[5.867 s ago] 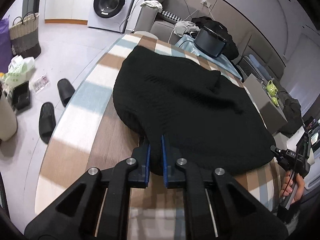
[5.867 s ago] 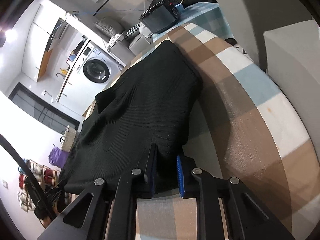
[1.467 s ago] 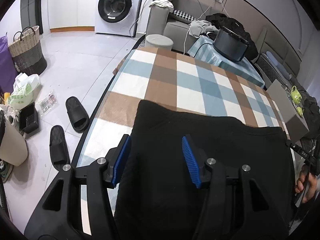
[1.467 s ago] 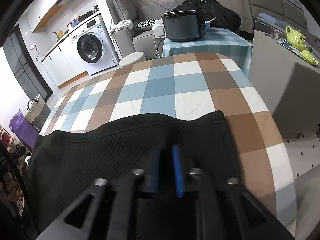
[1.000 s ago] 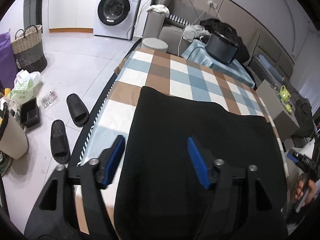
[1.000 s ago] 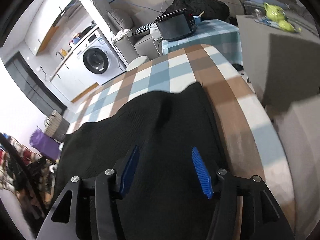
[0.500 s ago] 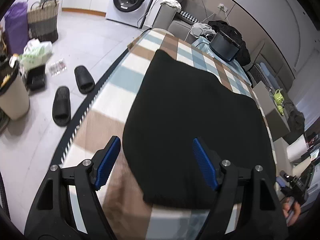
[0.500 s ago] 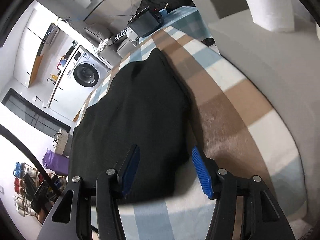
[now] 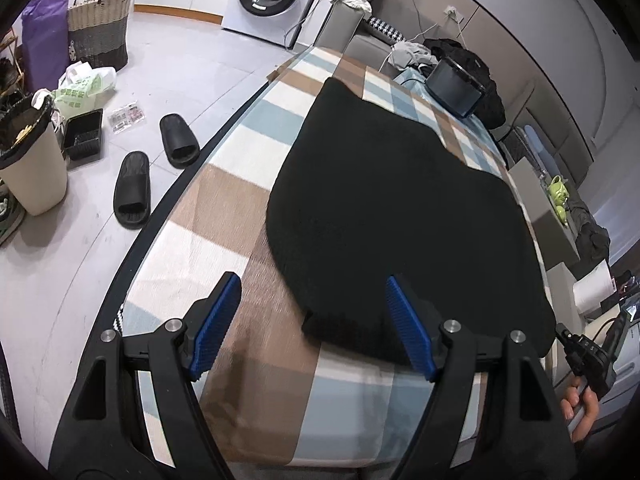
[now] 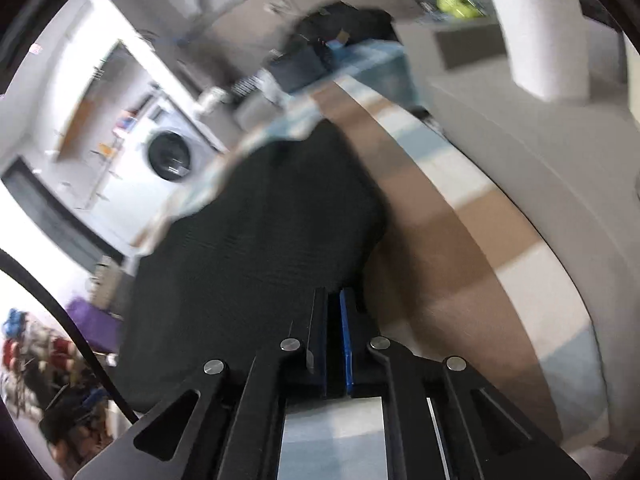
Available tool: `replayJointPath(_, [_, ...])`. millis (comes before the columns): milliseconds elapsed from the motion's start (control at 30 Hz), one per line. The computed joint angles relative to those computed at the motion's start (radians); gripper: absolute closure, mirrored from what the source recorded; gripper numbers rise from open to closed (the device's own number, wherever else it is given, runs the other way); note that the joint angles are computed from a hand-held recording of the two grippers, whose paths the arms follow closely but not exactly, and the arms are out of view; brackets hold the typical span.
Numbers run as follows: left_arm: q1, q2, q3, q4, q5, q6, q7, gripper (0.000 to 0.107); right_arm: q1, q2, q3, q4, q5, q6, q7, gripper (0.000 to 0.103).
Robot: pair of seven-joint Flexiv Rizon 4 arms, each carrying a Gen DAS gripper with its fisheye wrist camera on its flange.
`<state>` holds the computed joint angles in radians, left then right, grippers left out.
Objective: Fold small clothes
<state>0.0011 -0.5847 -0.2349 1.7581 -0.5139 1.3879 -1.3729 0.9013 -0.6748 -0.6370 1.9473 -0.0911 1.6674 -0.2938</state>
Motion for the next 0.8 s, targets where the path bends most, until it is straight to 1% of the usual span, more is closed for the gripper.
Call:
replayJointPath(33, [0.005, 0.002, -0.004, 0.004, -0.003, -0.006, 0.003, 0.034, 0.012, -0.003, -0.014, 0.006, 0.004, -0.005, 0.007, 0.097])
replayJointPath(67, [0.011, 0.003, -0.011, 0.007, -0.008, -0.014, 0.009, 0.035, 0.008, -0.003, -0.010, 0.012, 0.009, 0.014, 0.008, 0.097])
replayJointPath(100, [0.014, 0.002, -0.016, 0.007, -0.013, -0.018, 0.012, 0.035, -0.014, 0.007, 0.021, 0.015, 0.017, 0.036, 0.001, 0.094])
replayJointPath(133, [0.019, -0.002, -0.022, 0.003, -0.020, -0.027, 0.016, 0.035, -0.063, 0.022, 0.083, 0.009, 0.019, 0.045, -0.015, 0.086])
replayJointPath(167, [0.019, -0.007, -0.023, -0.003, -0.024, -0.036, 0.020, 0.035, -0.106, 0.030, 0.139, 0.005, 0.025, 0.066, -0.026, 0.082])
replayJointPath(200, [0.018, -0.010, -0.025, -0.006, -0.027, -0.043, 0.024, 0.035, -0.127, 0.030, 0.166, 0.003, 0.034, 0.082, -0.036, 0.075])
replayJointPath(233, [0.024, -0.017, -0.038, -0.012, -0.036, -0.043, 0.037, 0.035, -0.143, 0.029, 0.189, -0.001, 0.042, 0.094, -0.048, 0.071])
replayJointPath(267, [0.036, -0.021, -0.060, -0.011, -0.052, -0.038, 0.057, 0.035, -0.164, 0.027, 0.219, -0.010, 0.049, 0.106, -0.060, 0.069])
replayJointPath(300, [0.036, -0.030, -0.064, -0.020, -0.060, -0.041, 0.061, 0.035, -0.188, 0.023, 0.251, -0.016, 0.061, 0.124, -0.069, 0.067])
replayJointPath(367, [0.044, -0.044, -0.082, -0.031, -0.087, -0.038, 0.071, 0.036, -0.193, 0.010, 0.261, -0.043, 0.080, 0.106, -0.079, 0.067])
replayJointPath(433, [0.057, -0.058, -0.107, -0.039, -0.119, -0.030, 0.081, 0.045, -0.186, 0.004, 0.254, -0.054, 0.088, 0.091, -0.083, 0.067])
replayJointPath(467, [0.071, -0.066, -0.131, -0.043, -0.140, -0.023, 0.095, 0.061, -0.192, -0.002, 0.257, -0.065, 0.086, 0.087, -0.086, 0.067])
replayJointPath(500, [0.078, -0.073, -0.153, -0.043, -0.170, -0.004, 0.117, 0.082, -0.189, -0.007, 0.251, -0.075, 0.086, 0.078, -0.086, 0.067])
replayJointPath(567, [0.051, -0.086, -0.122, -0.064, -0.147, 0.021, 0.094, 0.090, -0.183, -0.013, 0.241, -0.086, 0.088, 0.063, -0.076, 0.067])
replayJointPath(600, [0.056, -0.087, -0.133, -0.061, -0.151, 0.043, 0.099, 0.097, -0.184, -0.009, 0.242, -0.079, 0.088, 0.071, -0.074, 0.067])
replayJointPath(633, [0.067, -0.089, -0.152, -0.056, -0.155, 0.068, 0.106, 0.098, -0.187, -0.010, 0.245, -0.080, 0.089, 0.081, -0.074, 0.067])
replayJointPath(700, [0.082, -0.087, -0.181, -0.049, -0.151, 0.109, 0.115, 0.099, -0.170, -0.013, 0.224, -0.075, 0.100, 0.101, -0.074, 0.067])
replayJointPath(733, [0.090, -0.084, -0.195, -0.043, -0.142, 0.131, 0.121, 0.099, -0.169, -0.015, 0.224, -0.072, 0.108, 0.127, -0.080, 0.067])
replayJointPath(800, [0.102, -0.079, -0.210, -0.036, -0.120, 0.161, 0.116, 0.099, -0.183, -0.013, 0.242, -0.071, 0.125, 0.143, -0.096, 0.067])
